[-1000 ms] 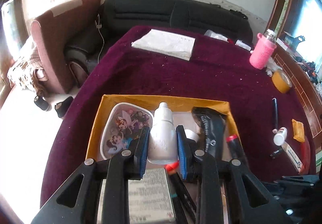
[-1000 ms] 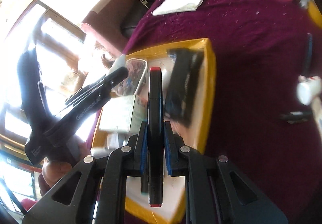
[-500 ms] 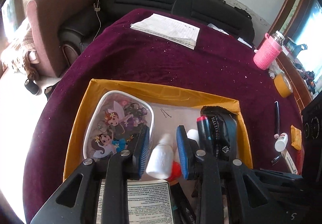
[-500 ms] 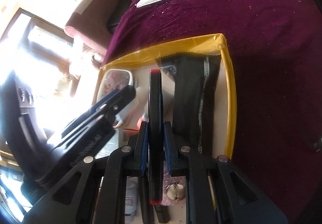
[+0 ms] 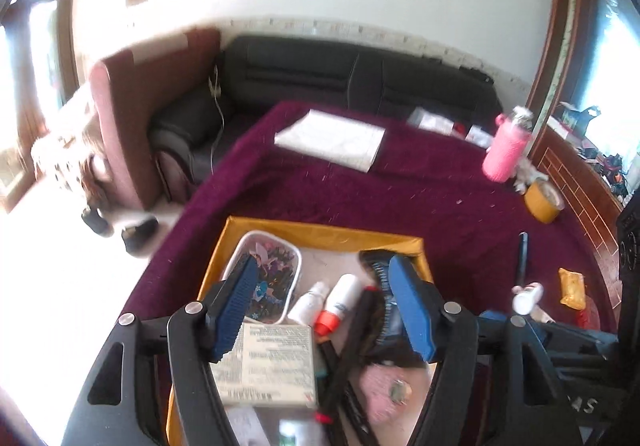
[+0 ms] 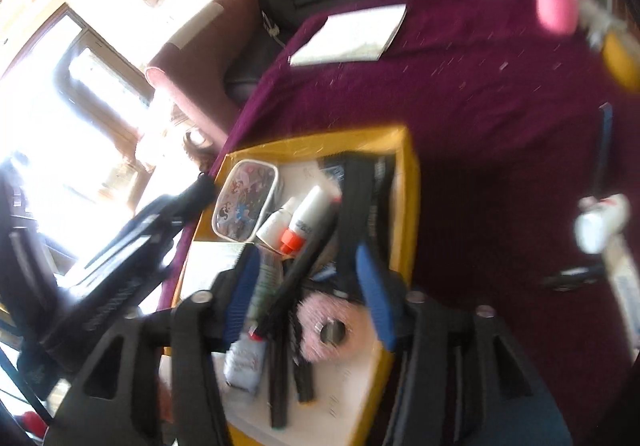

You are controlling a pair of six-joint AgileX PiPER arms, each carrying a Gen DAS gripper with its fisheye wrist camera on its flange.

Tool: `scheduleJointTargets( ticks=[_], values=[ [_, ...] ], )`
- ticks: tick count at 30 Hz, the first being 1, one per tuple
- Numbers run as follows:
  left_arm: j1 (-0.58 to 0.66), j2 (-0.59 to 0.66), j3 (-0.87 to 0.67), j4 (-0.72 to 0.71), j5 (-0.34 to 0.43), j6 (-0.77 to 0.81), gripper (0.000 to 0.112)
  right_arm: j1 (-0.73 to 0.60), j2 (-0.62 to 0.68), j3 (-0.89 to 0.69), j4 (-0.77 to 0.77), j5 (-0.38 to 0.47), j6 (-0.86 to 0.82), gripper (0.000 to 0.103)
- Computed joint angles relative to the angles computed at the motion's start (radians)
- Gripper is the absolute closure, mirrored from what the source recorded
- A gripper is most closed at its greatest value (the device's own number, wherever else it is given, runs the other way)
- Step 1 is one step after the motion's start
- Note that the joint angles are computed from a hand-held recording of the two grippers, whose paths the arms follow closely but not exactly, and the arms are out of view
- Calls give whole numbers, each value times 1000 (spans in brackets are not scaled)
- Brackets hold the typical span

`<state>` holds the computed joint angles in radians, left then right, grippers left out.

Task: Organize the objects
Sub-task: 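Open both tools to drop the bottle and marker into the tray, then withdraw both tools from the tray toward the loose items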

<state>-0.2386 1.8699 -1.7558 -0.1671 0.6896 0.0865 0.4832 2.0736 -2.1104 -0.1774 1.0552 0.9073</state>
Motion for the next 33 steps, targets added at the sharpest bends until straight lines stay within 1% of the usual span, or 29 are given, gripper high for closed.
scheduleJointTargets(
  ticks=[1, 3, 5, 6, 8, 9, 11, 12, 13, 14, 15, 16, 17, 18, 19, 22, 24, 26, 30, 33],
  values=[
    [-17, -40, 42, 31, -22, -24, 48, 13, -23, 23, -38, 13, 17, 50],
    [-43, -117, 123, 72, -62, -66, 44, 53, -86, 87, -143, 63, 66, 40],
    [-77, -197, 211, 118, -112, -119, 37, 93, -150, 173, -250, 77, 133, 27],
    [-97, -226, 242, 163, -129, -164, 37, 107, -173, 202, -288, 81, 162, 25],
    [-138, -269, 285, 231, -145, -227, 37, 149, -277, 344, -397, 54, 275, 24],
    [-161, -287, 300, 254, -145, -247, 37, 182, -340, 431, -483, 48, 366, 24],
    [-209, -310, 318, 305, -140, -291, 37, 236, -424, 553, -630, 67, 511, 23],
    [-240, -324, 328, 346, -140, -331, 37, 263, -484, 645, -709, 55, 606, 20],
    [-262, -332, 335, 376, -141, -359, 37, 271, -536, 721, -748, 31, 682, 19],
    [-295, -337, 340, 423, -137, -400, 37, 269, -587, 781, -747, 20, 743, 19],
    [-330, -342, 345, 477, -129, -450, 37, 226, -635, 851, -706, -25, 773, 19],
    [-358, -340, 343, 516, -118, -481, 37, 177, -668, 891, -625, -71, 762, 19],
    [-387, -337, 340, 548, -105, -505, 37, 110, -712, 954, -534, -145, 725, 19],
    [-412, -335, 340, 571, -95, -523, 37, 69, -738, 995, -483, -186, 700, 19],
    [-434, -328, 334, 594, -83, -536, 37, 49, -762, 1033, -464, -203, 700, 19],
    [-506, -295, 309, 693, -39, -611, 37, 17, -828, 1126, -455, -210, 711, 19],
    [-542, -270, 286, 724, -8, -639, 37, 4, -875, 1174, -454, -211, 708, 19],
    [-566, -246, 267, 738, 14, -656, 37, -1, -905, 1193, -454, -186, 697, 19],
    [-594, -184, 218, 718, 60, -640, 37, -20, -974, 1238, -456, -160, 658, 19],
    [-586, -147, 198, 669, 74, -626, 37, -40, -1005, 1258, -434, -158, 604, 19]
  ],
)
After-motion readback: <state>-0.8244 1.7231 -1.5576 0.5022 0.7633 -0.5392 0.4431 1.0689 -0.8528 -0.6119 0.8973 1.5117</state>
